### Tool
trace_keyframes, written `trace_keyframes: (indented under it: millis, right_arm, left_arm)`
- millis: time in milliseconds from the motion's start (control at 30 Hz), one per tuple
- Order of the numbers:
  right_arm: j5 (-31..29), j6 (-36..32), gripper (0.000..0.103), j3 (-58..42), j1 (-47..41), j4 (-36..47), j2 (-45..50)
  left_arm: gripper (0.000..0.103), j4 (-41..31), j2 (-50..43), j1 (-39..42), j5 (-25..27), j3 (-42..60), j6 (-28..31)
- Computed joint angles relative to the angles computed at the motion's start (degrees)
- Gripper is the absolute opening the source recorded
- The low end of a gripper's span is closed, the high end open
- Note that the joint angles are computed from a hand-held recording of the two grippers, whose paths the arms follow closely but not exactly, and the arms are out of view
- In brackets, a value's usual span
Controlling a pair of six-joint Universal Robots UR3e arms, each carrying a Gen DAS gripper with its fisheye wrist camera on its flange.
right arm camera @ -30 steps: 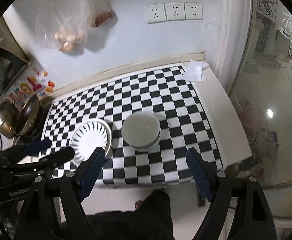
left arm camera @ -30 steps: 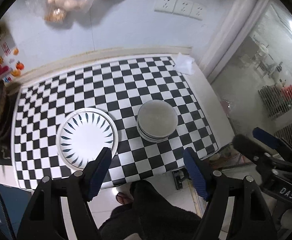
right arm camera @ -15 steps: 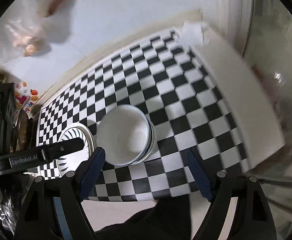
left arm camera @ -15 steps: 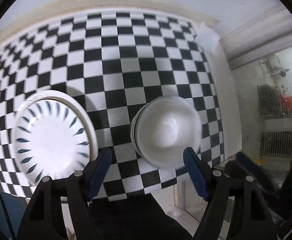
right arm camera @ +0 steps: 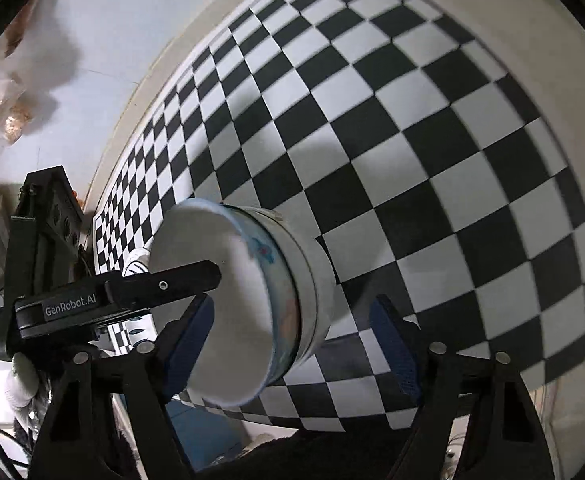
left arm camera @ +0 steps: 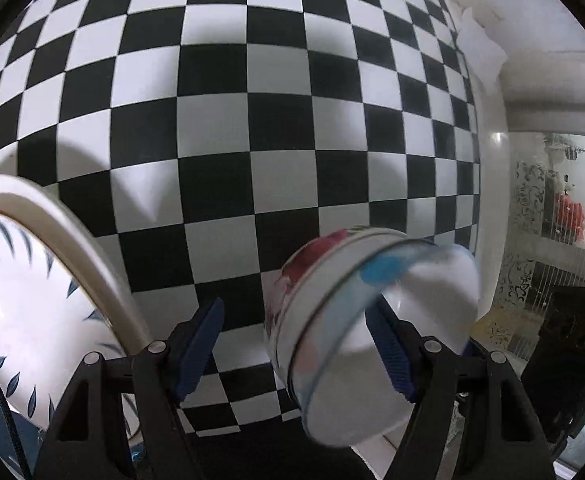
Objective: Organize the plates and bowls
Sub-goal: 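Grasp the rim of the three stacked bowls with the left gripper, then carry the bowl stack with the left gripper over the plate stack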
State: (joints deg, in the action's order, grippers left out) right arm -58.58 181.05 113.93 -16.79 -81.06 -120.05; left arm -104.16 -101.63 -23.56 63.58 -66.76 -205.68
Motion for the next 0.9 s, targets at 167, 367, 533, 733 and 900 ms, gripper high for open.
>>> trace_keyframes:
  millis: [167,367,533,733,900]
  right_arm:
    - [2.25,0.27,0.072,4.38,1.13,-6.35,5.21]
    - [4.85,-0.11,0.049,8.33,1.21,-12.61,9.32]
    - [5.72,0.29,0.047,11.34,1.60,-17.97,9.80]
    - [5.50,1.45,0.047,12.20,3.38,-22.45,10.95]
    - [6.02,6.60,0.046,10.13,7.58,-26.28,14.19]
  left_arm:
    - [0.065,3.32,-0.23,0.78,-2.08,-3.43,1.89]
    - [0.053,8.53,1.07,1.31,-5.62,-8.76,4.27]
    - [0.052,11.77,2.49,-0.07,-4.07,-10.59,4.92]
    - [0.052,12.24,3.75,-0.47,-2.78,-11.40,3.34]
    - [0.052,11.43,5.25,-0.43,-2.02,-10.93,2.62]
